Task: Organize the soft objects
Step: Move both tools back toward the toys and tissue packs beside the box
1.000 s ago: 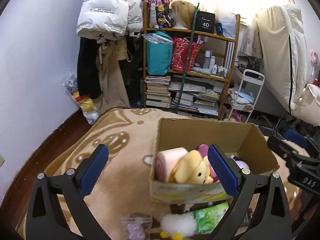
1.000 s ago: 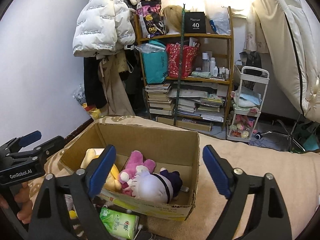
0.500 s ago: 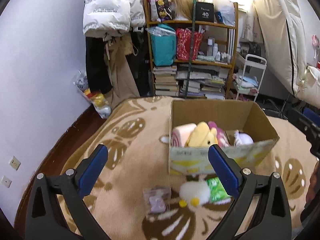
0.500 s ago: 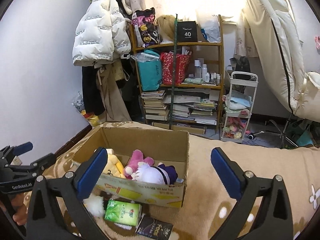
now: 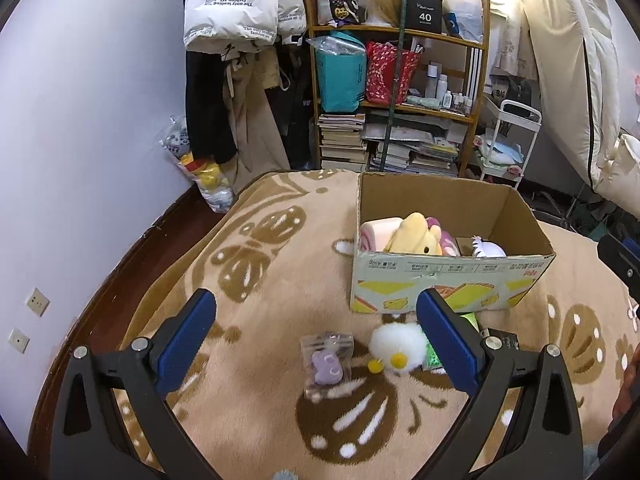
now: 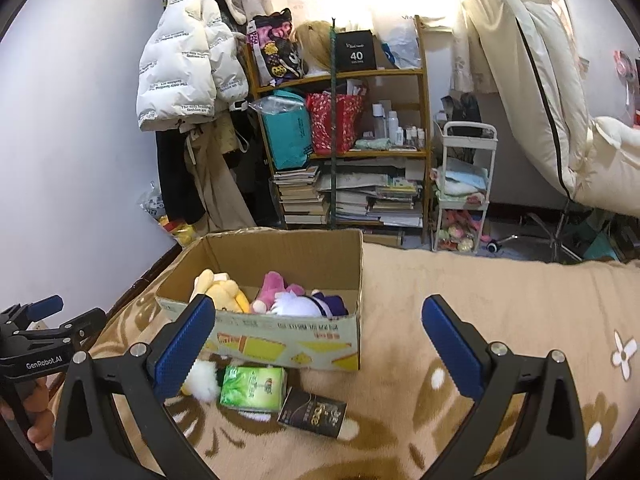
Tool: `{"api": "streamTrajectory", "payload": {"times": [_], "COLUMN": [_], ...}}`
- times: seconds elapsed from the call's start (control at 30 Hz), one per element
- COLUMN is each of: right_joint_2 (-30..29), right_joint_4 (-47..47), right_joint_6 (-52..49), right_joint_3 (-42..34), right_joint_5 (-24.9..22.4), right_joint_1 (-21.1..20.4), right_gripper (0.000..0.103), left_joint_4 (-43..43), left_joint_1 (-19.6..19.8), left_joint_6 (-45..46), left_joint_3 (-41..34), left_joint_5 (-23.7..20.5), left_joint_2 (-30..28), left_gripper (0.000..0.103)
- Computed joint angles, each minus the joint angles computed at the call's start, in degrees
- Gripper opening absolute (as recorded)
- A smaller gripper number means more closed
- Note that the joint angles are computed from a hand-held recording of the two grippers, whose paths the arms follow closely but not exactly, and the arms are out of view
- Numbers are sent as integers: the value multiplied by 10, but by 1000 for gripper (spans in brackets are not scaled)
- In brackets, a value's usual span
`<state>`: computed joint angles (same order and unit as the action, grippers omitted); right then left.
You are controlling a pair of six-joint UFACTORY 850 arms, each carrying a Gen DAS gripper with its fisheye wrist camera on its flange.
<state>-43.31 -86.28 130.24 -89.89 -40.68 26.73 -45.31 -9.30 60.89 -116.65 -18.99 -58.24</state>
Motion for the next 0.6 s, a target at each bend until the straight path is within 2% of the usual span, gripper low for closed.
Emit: {"api": "streamTrajectory", "payload": {"times": [0.13,0.4,0.6], "right_joint_2": [-2,-9,-20], "right_joint_4": [9,30,53], "right_joint_6": [-12,-28,-56], "right_joint_3": [-1,-8,-22], "right_joint_5": [3,10,18], "right_joint_1": [3,4,3], "right_gripper": [103,103,103], "left_joint_4": [36,101,207], "left_joint_1": [1,2,-5], "left_joint_6": [-34,-101,-194], "left_joint_3": [4,-19,-58], "left_joint_5": [5,-14,-38], "left_joint_2": [3,-13,-41], "left_gripper": [99,99,99]}}
